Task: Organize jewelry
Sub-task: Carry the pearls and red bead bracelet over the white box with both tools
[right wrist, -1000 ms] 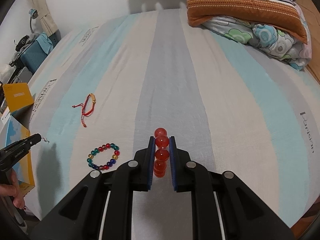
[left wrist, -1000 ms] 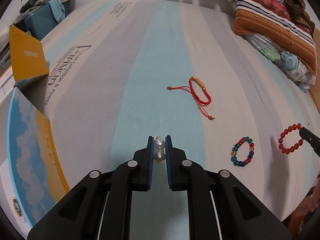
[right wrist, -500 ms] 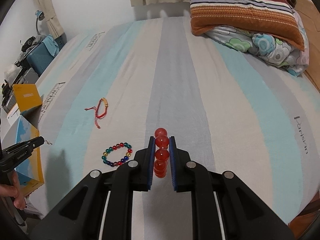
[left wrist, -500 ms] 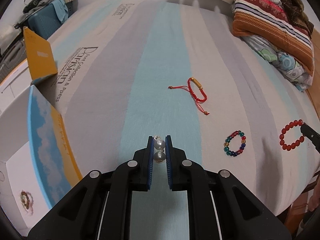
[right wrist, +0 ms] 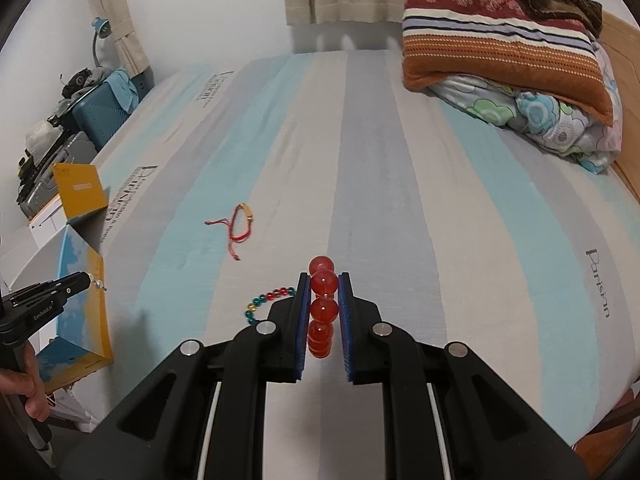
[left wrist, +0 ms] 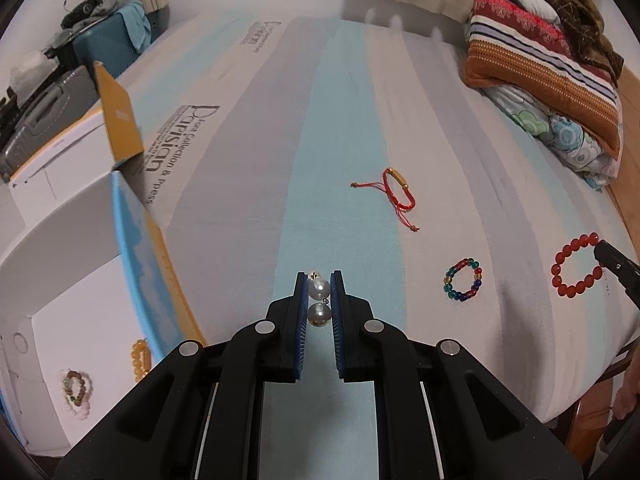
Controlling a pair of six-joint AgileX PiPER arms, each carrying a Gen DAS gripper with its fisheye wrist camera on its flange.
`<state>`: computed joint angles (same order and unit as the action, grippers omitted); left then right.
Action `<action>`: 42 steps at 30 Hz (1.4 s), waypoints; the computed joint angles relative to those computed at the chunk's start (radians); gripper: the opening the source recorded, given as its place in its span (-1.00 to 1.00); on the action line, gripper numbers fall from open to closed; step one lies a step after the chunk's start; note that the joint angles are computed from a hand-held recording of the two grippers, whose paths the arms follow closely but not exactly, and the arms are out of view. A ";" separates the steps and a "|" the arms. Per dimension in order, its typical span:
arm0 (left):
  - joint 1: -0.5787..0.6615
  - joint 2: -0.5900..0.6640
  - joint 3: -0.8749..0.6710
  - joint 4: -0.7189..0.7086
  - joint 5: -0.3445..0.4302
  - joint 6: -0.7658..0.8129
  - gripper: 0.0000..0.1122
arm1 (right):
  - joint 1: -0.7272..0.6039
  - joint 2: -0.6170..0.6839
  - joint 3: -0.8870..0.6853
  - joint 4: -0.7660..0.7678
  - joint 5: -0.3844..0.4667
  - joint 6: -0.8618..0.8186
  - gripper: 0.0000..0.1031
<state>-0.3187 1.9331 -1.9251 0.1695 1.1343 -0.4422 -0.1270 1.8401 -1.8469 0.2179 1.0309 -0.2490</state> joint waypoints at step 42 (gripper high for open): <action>0.672 -0.489 0.416 -0.203 0.009 0.368 -0.81 | 0.719 0.145 -0.423 -0.242 0.168 0.327 -0.75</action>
